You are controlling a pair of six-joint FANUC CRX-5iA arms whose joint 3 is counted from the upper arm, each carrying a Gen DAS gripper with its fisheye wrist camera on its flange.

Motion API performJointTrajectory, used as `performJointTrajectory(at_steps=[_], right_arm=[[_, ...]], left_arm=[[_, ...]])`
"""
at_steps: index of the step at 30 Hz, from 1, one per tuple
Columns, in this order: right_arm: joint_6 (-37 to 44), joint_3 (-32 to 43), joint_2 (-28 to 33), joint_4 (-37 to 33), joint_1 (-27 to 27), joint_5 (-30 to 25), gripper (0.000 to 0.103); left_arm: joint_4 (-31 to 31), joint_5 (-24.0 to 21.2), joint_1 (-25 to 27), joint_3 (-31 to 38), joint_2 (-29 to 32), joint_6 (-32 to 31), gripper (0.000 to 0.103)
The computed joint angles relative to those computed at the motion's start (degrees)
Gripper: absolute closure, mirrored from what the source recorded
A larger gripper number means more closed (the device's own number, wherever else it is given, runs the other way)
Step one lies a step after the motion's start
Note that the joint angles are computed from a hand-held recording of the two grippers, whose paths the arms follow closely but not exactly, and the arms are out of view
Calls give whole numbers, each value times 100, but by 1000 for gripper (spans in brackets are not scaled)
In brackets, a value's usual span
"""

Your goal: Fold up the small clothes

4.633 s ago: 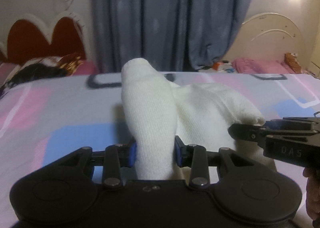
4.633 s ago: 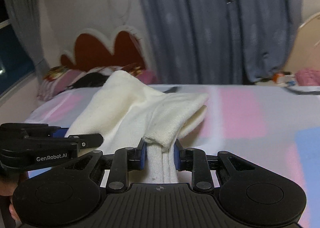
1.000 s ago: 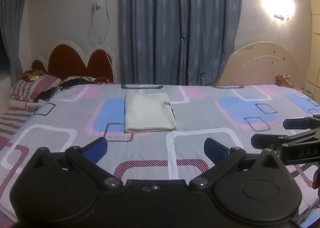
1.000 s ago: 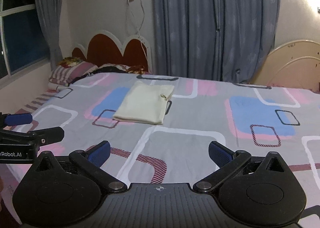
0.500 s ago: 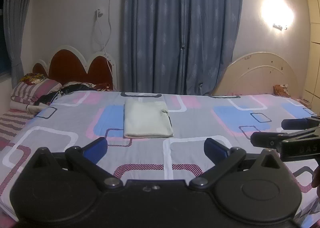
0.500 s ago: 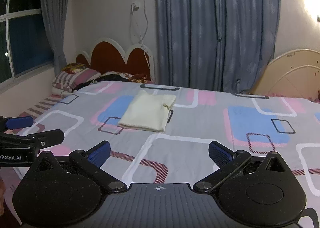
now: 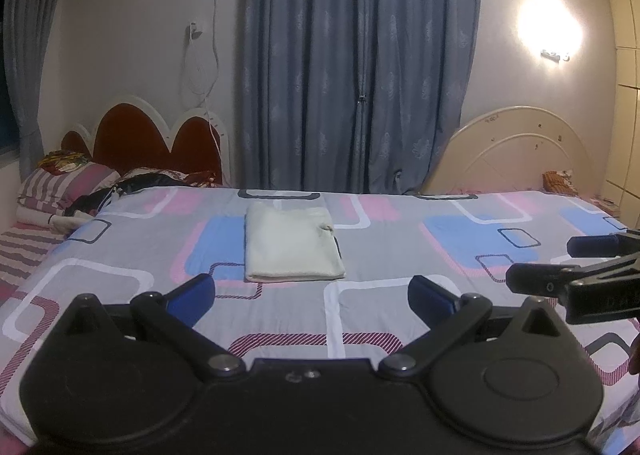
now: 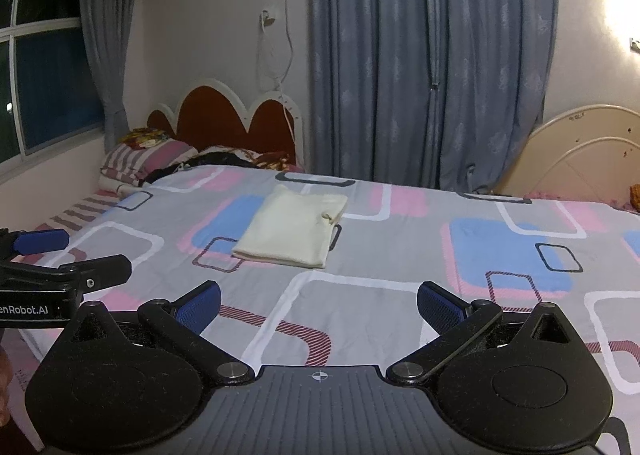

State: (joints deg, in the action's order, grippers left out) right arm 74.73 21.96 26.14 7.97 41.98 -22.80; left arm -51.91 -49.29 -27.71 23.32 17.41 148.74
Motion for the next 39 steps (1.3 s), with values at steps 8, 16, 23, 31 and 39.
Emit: performJointTrajectory(at_steps=[8,16,23,31,39], right_arm=[[257,79,21,-241,-28,-15,0],[450,146,41,-416,-53,-30,0],[667,204,46,-593,-125,-35,0],[759,192,30,-639,-129,-7,0],[793,124,-1,-579,-151,67,0]], left_arm=[[-35,-17,1,2,-8,-21,0],[-115,-51,-25,26,10,14,0],[-131,-50,-29,51,21,-3,0],[-157,-52,-36,63,22,-6,0],[-312,-19,-77,11,-22,88,3]])
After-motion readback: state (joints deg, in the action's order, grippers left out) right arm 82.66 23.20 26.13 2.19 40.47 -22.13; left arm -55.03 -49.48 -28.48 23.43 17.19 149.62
